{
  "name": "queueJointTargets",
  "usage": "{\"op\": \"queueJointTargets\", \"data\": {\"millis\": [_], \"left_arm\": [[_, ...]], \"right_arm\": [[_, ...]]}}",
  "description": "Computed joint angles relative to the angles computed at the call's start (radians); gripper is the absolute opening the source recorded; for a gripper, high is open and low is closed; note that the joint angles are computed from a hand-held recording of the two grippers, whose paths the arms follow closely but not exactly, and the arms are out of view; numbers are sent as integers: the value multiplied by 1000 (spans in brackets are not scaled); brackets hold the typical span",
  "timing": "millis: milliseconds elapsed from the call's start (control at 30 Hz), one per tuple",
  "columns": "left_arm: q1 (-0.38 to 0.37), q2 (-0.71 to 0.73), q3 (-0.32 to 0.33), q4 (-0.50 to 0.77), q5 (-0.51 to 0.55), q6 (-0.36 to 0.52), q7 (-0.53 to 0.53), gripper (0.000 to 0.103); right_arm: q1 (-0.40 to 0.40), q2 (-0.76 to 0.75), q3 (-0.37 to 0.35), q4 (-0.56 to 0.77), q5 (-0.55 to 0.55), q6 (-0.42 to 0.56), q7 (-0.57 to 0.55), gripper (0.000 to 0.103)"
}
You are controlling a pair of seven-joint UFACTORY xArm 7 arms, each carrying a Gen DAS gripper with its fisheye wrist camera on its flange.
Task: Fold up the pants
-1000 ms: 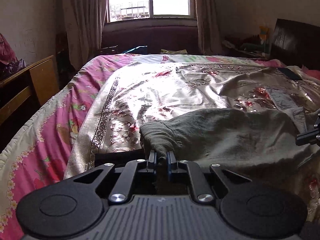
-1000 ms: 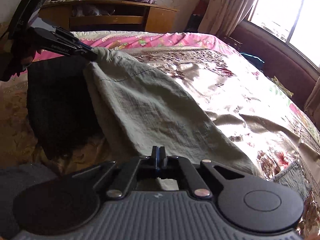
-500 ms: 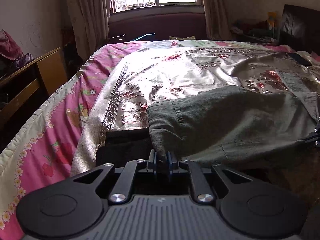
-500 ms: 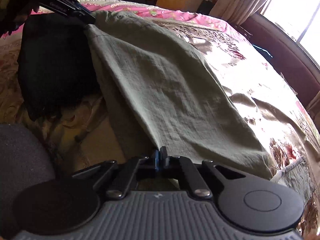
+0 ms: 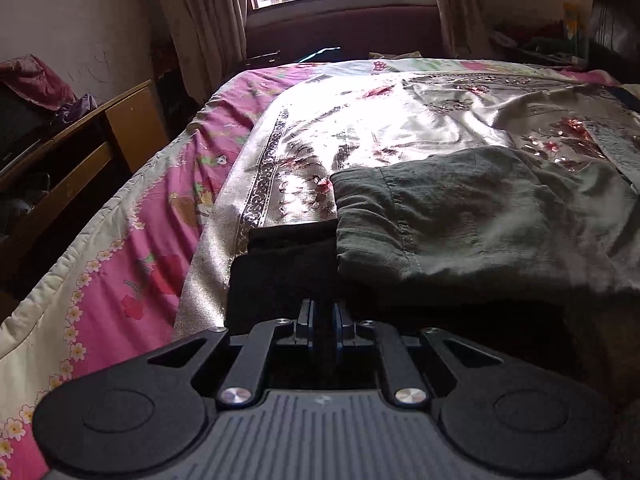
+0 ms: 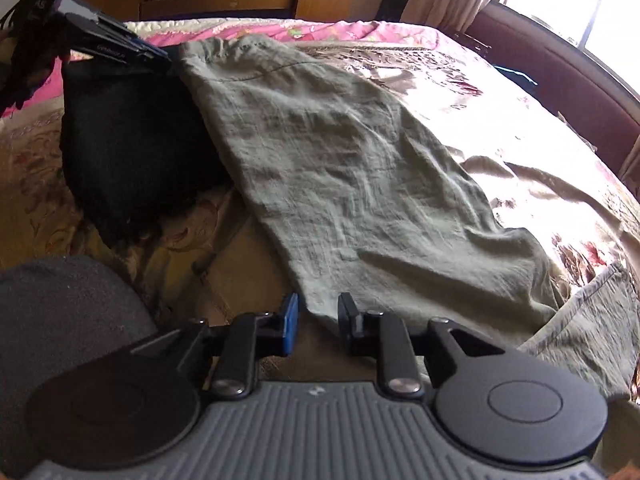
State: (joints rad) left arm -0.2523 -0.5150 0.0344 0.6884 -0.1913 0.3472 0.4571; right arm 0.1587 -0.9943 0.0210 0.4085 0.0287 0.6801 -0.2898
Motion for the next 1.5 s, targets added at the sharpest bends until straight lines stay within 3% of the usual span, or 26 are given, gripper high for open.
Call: {"op": "queueJointTargets", "data": {"millis": [100,200,300,333,400,467,600,733,800,833,933,1067,1233,1367,1500], "left_arm": [[21,-58,-32,-23,6,-30,-56,25],[1,-93,-53,-24,12,-48,-102,25],[-113,-91,-40,-12,-31,-63,-98,25],[-183,-74,-24,0,-76,-58,-97,25],[-311,-28,13,18,-166,-68,-68,26],[-415,48,7,38,-248,-104,-49,26],[-602,201,26,122,-460,-116,80,26],[-611,297,-33,195,-519,-79,124,27],[-586,328,-74,220,-501,-73,107,27],[-571,335,-92,228,-492,-66,95,27],[-527,334,-140,236,-469,-55,77,27],[-482,314,-197,229,-461,-52,94,27],[-435,333,-260,255,-361,-15,22,27],[-431,364,-290,283,-307,-10,-1,27],[-443,383,-317,287,-262,-18,6,27]], "right_arm": [[-62,-44,-34,27,13,9,46,27],[-194,-3,-37,60,-24,-50,122,34],[-368,159,-1,117,-89,-163,258,45],[-426,244,10,162,-107,-180,318,45],[-489,378,16,224,-140,-245,411,45],[-557,510,33,298,-182,-275,529,45],[-572,710,14,448,-224,-256,692,46],[-590,804,20,509,-382,-265,822,42],[-563,803,-28,508,-306,-276,779,7],[-516,796,-93,508,-213,-277,713,2],[-443,657,-216,417,7,-330,540,2],[-430,343,-318,258,114,-333,394,2],[-574,67,-390,139,103,-198,334,2],[-680,-7,-420,85,80,-139,307,2],[-723,-50,-457,31,104,-107,299,3]]}}
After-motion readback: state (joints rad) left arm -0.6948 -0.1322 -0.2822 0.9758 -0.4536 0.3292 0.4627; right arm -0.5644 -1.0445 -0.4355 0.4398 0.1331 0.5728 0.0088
